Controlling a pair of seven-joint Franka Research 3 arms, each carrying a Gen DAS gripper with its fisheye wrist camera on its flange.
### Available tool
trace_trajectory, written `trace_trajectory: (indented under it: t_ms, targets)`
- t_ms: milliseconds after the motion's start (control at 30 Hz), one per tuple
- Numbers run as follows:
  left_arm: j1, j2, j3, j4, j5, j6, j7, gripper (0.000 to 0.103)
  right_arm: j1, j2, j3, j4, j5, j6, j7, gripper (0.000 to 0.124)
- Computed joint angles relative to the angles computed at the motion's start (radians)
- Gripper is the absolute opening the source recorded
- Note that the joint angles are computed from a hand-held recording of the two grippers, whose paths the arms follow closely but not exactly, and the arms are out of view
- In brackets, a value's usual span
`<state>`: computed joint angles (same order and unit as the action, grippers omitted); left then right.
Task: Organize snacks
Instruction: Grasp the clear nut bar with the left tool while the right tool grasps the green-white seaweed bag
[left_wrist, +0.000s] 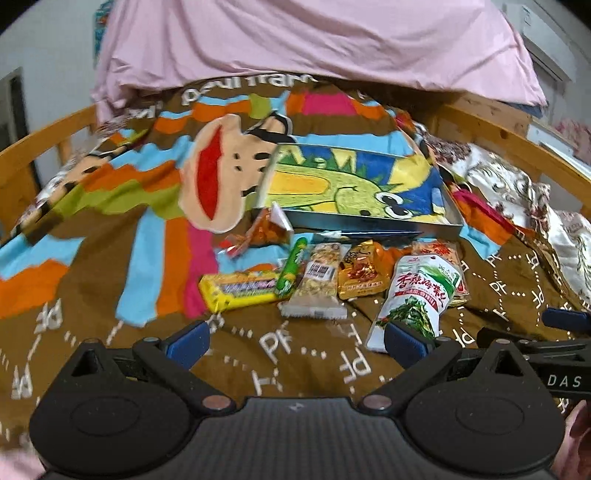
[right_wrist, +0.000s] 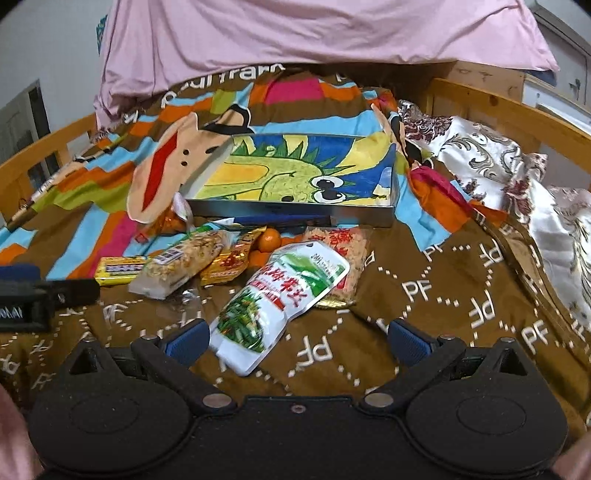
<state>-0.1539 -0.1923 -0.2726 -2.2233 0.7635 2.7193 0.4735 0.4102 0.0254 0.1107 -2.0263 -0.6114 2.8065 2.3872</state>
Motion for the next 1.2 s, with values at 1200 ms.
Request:
trace_trajectory:
  t_ms: [1200]
  targets:
    - [0.014, 0.411, 0.052, 0.295, -0.498, 0.221, 0.742, 0.073, 0.194, 0.296, -0.18, 0.278, -0.243, -0.042, 0.269, 0.087]
